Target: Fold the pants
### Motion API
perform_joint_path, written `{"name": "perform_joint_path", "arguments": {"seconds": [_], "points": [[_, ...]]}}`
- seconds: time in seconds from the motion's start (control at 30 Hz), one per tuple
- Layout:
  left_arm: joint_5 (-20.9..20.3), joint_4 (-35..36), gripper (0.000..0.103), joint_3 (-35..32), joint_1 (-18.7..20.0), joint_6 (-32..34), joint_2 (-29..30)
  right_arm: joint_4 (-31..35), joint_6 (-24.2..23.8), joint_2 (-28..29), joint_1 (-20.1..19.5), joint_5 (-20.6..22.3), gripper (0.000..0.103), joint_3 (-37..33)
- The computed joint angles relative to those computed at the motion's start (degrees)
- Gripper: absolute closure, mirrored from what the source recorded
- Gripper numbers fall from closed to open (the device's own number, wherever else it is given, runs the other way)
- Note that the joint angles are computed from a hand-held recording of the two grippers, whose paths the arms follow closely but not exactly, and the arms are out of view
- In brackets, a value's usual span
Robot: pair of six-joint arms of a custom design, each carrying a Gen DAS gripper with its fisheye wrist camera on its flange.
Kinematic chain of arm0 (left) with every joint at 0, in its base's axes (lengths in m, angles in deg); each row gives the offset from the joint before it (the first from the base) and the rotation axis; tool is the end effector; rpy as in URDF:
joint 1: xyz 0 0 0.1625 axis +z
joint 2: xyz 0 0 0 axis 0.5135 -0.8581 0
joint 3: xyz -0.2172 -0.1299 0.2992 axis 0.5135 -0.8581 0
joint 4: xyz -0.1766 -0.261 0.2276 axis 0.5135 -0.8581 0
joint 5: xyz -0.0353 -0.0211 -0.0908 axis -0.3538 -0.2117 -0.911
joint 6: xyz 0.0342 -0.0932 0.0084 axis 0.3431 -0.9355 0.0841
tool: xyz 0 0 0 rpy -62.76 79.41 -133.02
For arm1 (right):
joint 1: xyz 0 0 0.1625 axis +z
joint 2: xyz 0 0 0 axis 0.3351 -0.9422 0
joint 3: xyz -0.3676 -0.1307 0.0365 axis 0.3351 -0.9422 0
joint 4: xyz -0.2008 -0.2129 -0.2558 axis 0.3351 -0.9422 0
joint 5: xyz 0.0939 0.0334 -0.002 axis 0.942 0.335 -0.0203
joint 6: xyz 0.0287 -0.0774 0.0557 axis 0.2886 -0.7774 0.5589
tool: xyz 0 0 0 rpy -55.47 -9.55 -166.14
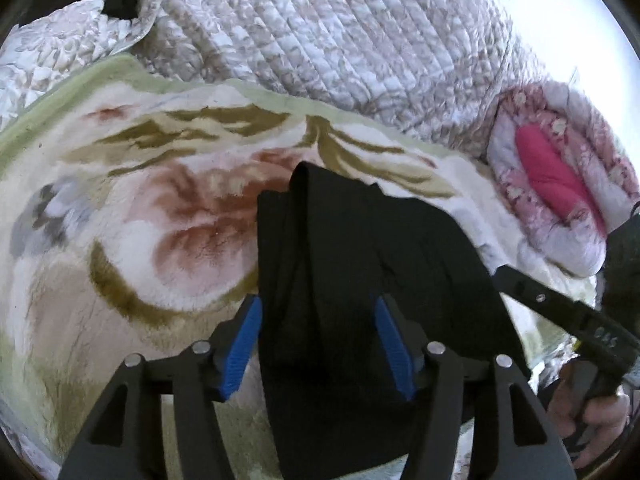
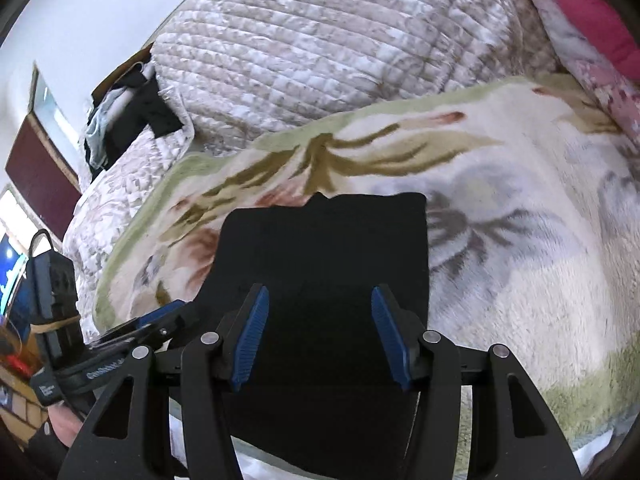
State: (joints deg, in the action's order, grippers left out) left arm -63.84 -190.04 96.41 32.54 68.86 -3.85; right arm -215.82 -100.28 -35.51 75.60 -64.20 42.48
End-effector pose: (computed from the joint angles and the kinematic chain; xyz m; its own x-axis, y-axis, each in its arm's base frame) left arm -0.0824 -0.5996 0.1684 -0.8889 -0.0262 -0.4574 0.2784 0.7620 -0.5847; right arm 0.1781 -0.6461 0.0978 -0.9026 -0.3181 0.2900 -0.4193 0.8017 -0.4259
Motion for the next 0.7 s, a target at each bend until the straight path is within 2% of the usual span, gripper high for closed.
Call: {"name": "perform_joint_path", "arguments": {"seconds": [0.1,0.23,0.33,0.5,0.6,0.7], "points": [[-3.38,0.58,0.041,-0.7,1.48,-1.87,-0.07,-0.54,-0.34,-0.25,-0.13,0.42,0.049,0.23],[-8.58,-2.65,0.041,0.48,2.31,-1.73,-0.97,-1.05,-0.41,-0.44,-0.31,0.54,0.049,0.62],[-8.42,-3.19,0.041,0.6,2.04,-0.77,-0.8,-0.95,0.17,-0.46,-0.48,0.04,0.049,0.48],[-10.19,-3.2,0.043,0.51,2.83,-2.88,-1.09,-0.75,0.63,-0.51,-0.66,0.1,0.049,0.38],[-10.47,-6.57,0.043,1.72,1.91,-0.51,-1.43,-0.73,0.5,-0.46,-0.63,-0.12,0.049,0.42],[-10.45,-6.13,0.043,1.47,1.73,0.36,-1.15,-0.84,0.7,-0.32,-0.63,-0.54,0.049,0.37]]}}
